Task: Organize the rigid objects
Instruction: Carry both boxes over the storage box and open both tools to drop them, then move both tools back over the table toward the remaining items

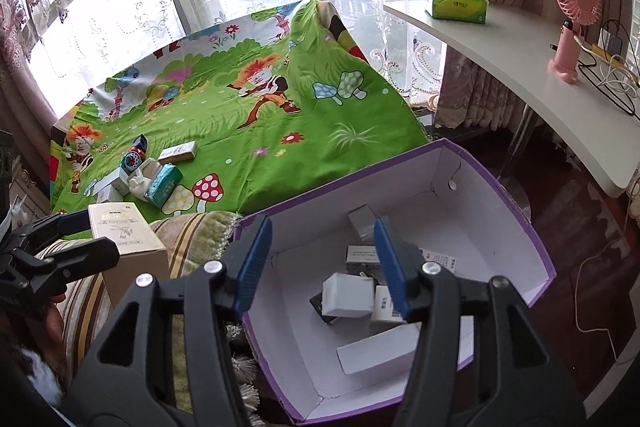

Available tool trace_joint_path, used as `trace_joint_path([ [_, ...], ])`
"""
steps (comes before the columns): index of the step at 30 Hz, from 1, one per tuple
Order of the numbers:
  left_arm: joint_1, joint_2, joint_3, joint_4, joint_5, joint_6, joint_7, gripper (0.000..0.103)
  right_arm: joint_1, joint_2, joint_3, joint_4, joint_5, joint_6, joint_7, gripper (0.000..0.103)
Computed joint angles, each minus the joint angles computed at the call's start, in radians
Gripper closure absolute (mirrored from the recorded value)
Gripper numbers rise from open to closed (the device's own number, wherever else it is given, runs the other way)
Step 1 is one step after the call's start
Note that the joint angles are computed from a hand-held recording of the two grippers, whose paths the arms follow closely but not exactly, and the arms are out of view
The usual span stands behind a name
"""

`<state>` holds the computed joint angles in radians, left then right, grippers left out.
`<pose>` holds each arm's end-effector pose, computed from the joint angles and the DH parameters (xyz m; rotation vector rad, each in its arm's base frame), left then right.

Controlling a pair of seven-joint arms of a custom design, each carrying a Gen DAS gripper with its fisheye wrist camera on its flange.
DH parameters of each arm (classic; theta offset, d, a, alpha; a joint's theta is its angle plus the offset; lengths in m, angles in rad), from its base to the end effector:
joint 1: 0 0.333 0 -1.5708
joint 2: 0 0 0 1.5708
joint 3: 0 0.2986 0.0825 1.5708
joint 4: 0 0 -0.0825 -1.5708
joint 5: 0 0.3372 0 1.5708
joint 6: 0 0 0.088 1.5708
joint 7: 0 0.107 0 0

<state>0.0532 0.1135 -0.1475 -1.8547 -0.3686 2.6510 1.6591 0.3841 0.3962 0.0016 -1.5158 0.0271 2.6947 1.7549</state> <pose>0.5921 -0.0422 0.5373 -2.0013 1.8302 -0.9704 0.6254 0.2528 0.5277 -1.8489 1.5403 -0.4528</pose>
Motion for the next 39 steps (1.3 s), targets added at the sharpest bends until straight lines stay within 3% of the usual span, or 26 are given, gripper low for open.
trace_joint_path([
  [6, 0.006, 0.018, -0.020, 0.025, -0.050, -0.054, 0.084, 0.000, 0.004, -0.004, -0.004, -0.006, -0.007, 0.003, 0.005, 0.042],
  [10, 0.005, 0.039, -0.035, 0.064, -0.104, -0.148, 0.192, 0.000, 0.001, -0.005, -0.004, -0.005, -0.008, 0.004, 0.008, 0.040],
  [21, -0.002, -0.010, 0.001, -0.006, -0.038, -0.026, 0.127, 0.000, 0.000, -0.004, -0.001, -0.003, -0.010, -0.002, 0.002, 0.038],
  [25, 0.018, -0.032, 0.013, -0.034, -0.111, 0.012, 0.143, 0.001, 0.001, 0.000, 0.006, 0.003, -0.005, -0.006, -0.010, 0.038],
  [33, 0.067, -0.076, 0.061, -0.104, -0.226, 0.015, 0.125, 0.011, 0.030, 0.038, 0.017, 0.065, -0.026, -0.046, -0.042, 0.037],
  [39, 0.093, -0.131, 0.113, -0.187, -0.226, 0.054, 0.093, 0.016, 0.042, 0.088, 0.044, 0.140, 0.019, -0.092, -0.100, 0.037],
])
